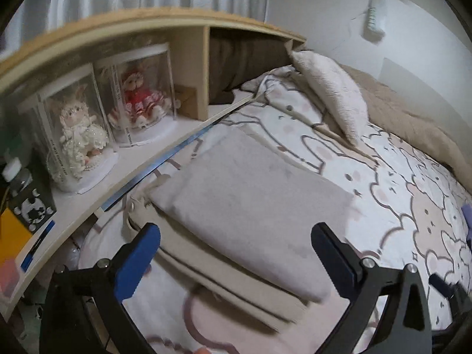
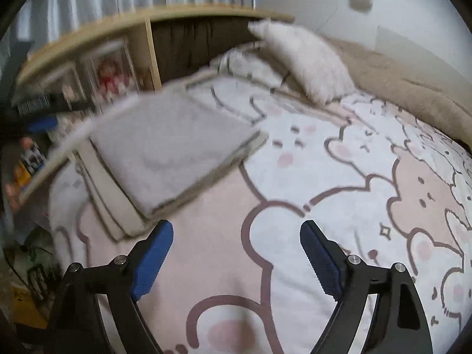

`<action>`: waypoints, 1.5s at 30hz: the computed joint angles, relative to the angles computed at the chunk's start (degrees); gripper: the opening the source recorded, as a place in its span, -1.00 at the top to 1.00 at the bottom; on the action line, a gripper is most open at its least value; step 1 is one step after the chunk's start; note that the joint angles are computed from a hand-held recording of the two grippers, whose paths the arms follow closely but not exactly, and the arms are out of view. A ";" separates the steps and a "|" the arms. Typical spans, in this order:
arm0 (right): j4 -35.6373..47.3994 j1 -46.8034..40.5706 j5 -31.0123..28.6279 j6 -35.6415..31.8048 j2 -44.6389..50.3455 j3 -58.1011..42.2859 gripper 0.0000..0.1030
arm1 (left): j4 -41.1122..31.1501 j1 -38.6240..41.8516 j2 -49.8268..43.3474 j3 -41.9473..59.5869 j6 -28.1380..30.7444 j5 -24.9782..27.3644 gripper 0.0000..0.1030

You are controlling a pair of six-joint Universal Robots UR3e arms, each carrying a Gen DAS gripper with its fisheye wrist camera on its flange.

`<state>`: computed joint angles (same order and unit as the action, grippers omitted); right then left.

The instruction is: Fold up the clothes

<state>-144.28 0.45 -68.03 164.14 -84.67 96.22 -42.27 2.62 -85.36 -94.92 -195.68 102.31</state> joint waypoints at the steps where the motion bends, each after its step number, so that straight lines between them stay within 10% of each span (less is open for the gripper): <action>1: 1.05 -2.15 2.40 -0.46 -2.48 1.29 -0.73 | -0.11 -3.13 -0.17 0.35 -1.77 2.63 -0.99; 12: 13.49 -25.03 14.64 -14.85 -25.23 11.37 -0.85 | -3.00 -25.27 -2.62 5.06 -17.42 18.33 -0.99; 31: 68.16 -78.77 31.24 -57.38 -44.51 6.96 -0.85 | -7.85 -39.88 -10.06 11.48 -24.27 22.00 -0.99; 45: 69.40 -85.78 30.16 -62.97 -45.93 9.92 -0.85 | -8.68 -42.68 -11.13 11.88 -24.43 26.61 -0.99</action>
